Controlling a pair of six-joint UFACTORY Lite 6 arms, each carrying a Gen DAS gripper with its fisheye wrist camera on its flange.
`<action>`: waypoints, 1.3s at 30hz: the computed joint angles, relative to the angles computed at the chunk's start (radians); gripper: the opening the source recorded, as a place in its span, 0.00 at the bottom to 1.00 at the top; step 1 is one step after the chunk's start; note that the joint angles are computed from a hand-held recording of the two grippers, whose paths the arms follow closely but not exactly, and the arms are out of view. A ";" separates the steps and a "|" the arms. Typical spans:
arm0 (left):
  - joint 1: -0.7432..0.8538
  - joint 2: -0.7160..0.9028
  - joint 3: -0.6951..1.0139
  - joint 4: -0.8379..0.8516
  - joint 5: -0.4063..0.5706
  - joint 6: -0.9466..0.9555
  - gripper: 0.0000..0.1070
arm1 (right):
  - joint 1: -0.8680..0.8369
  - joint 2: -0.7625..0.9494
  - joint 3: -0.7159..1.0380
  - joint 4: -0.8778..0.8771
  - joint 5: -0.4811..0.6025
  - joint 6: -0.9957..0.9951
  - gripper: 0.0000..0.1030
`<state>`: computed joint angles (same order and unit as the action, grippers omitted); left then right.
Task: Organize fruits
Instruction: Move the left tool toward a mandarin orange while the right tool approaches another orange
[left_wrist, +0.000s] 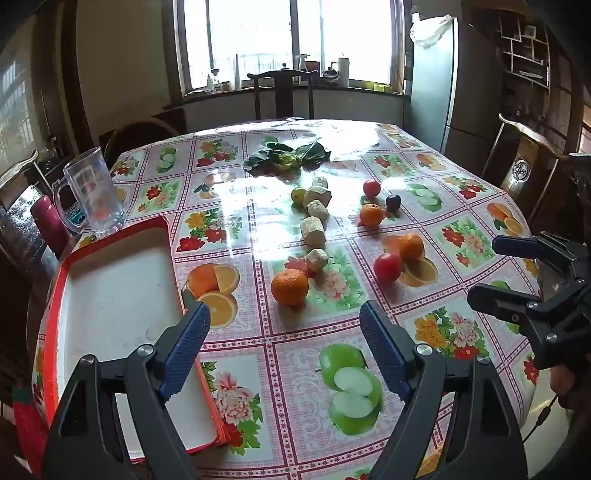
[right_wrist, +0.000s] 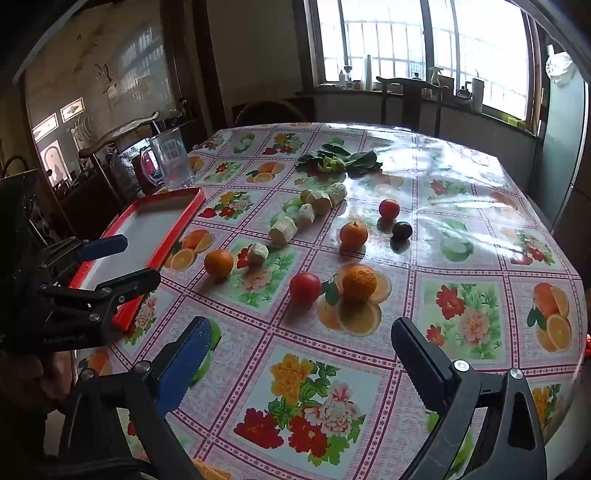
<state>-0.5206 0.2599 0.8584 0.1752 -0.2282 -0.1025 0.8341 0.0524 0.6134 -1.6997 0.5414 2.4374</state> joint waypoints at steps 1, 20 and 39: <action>0.000 0.001 0.001 -0.001 0.000 0.001 0.78 | 0.000 0.002 0.001 -0.004 -0.002 0.002 0.95; 0.010 0.058 0.041 0.100 0.005 -0.098 0.78 | -0.065 0.039 -0.023 -0.179 -0.054 0.188 0.89; 0.006 0.394 0.420 0.268 0.140 -0.285 0.78 | -0.337 0.263 0.070 -0.634 -0.149 0.528 0.55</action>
